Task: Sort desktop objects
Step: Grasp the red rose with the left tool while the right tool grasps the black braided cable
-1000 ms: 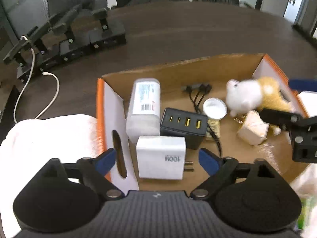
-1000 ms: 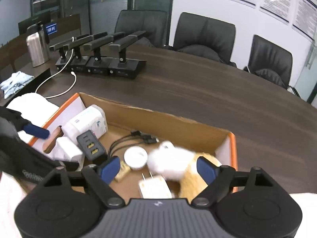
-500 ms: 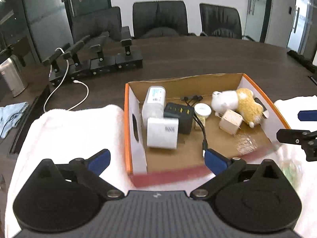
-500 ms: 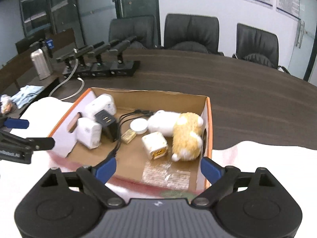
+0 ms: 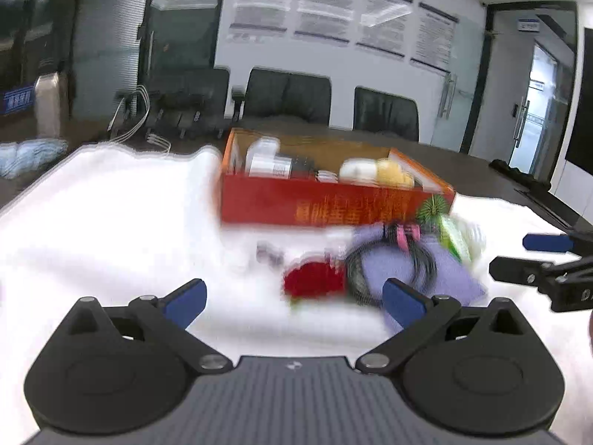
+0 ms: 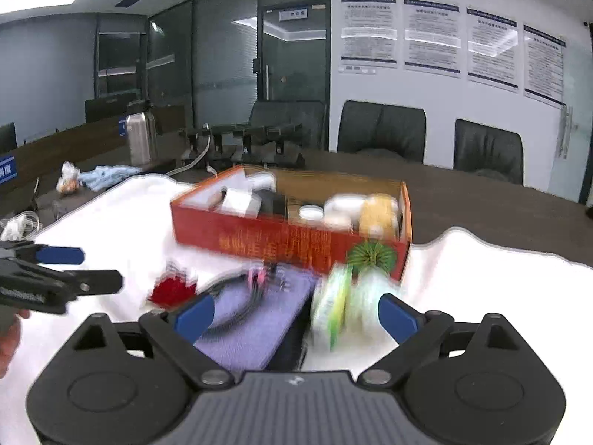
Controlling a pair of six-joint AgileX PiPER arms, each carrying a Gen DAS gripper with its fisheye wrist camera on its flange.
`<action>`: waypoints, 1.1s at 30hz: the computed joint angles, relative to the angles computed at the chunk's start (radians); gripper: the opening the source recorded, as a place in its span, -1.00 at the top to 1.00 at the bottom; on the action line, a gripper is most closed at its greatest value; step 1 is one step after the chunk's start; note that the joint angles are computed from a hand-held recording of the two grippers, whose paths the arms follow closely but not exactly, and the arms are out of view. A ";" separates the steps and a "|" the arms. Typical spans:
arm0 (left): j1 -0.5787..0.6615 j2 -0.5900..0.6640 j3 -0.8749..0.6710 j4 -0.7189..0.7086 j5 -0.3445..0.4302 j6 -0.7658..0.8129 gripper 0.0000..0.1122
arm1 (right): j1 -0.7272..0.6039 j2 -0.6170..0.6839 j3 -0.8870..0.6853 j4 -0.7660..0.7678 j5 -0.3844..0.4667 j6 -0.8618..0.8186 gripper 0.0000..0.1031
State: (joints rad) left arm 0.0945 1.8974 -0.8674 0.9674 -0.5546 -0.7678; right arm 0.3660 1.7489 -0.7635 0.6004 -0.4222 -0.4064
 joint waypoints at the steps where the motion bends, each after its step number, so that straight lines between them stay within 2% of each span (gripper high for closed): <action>1: 0.016 -0.002 0.038 -0.022 -0.029 0.024 -0.84 | 0.016 0.009 0.030 0.004 -0.029 0.024 -0.85; 5: 0.043 -0.021 0.113 -0.060 -0.045 0.108 -0.84 | 0.069 0.051 0.138 -0.052 -0.144 0.193 -0.85; 9: 0.010 -0.011 0.124 -0.296 -0.016 0.325 -0.84 | 0.124 0.100 0.196 -0.027 -0.276 0.268 -0.84; 13: -0.005 0.005 0.097 -0.319 0.010 0.343 -0.84 | 0.139 0.117 0.176 0.015 -0.277 0.230 -0.81; 16: 0.016 0.012 0.056 -0.160 -0.054 0.281 -0.84 | 0.133 0.087 0.184 -0.027 -0.278 0.196 -0.81; 17: 0.006 0.026 0.022 -0.131 -0.050 0.265 -0.84 | 0.124 0.083 0.185 -0.065 -0.290 0.204 -0.81; 20: -0.073 0.074 -0.102 -0.123 0.063 0.210 -0.84 | 0.117 0.095 0.147 -0.048 -0.283 0.162 -0.81; 22: -0.086 0.126 -0.176 -0.037 0.041 0.132 -0.84 | 0.113 0.095 0.123 -0.016 -0.247 0.135 -0.73; 23: -0.096 0.148 -0.212 -0.001 0.055 0.086 -0.84 | 0.106 0.089 0.126 -0.043 -0.242 0.155 -0.68; 25: -0.120 0.185 -0.262 -0.015 0.084 0.070 -0.84 | 0.085 0.069 0.135 -0.103 -0.220 0.185 -0.67; 27: -0.123 0.221 -0.291 -0.034 0.068 0.067 -0.83 | 0.072 0.042 0.137 -0.090 -0.196 0.134 -0.66; 28: -0.119 0.234 -0.298 -0.039 0.053 0.052 -0.80 | 0.066 0.033 0.137 -0.085 -0.193 0.108 -0.66; 30: -0.104 0.258 -0.320 0.028 0.036 -0.045 -0.52 | 0.051 0.029 0.115 -0.056 -0.174 0.046 -0.61; 31: -0.087 0.256 -0.322 0.084 0.030 -0.106 -0.44 | 0.044 0.029 0.088 -0.015 -0.147 -0.007 -0.45; 32: -0.080 0.264 -0.334 0.129 0.032 -0.159 -0.26 | 0.037 0.033 0.062 0.008 -0.123 -0.047 -0.32; 33: -0.075 0.273 -0.352 0.186 0.046 -0.224 -0.09 | 0.028 0.038 0.037 0.009 -0.104 -0.072 -0.30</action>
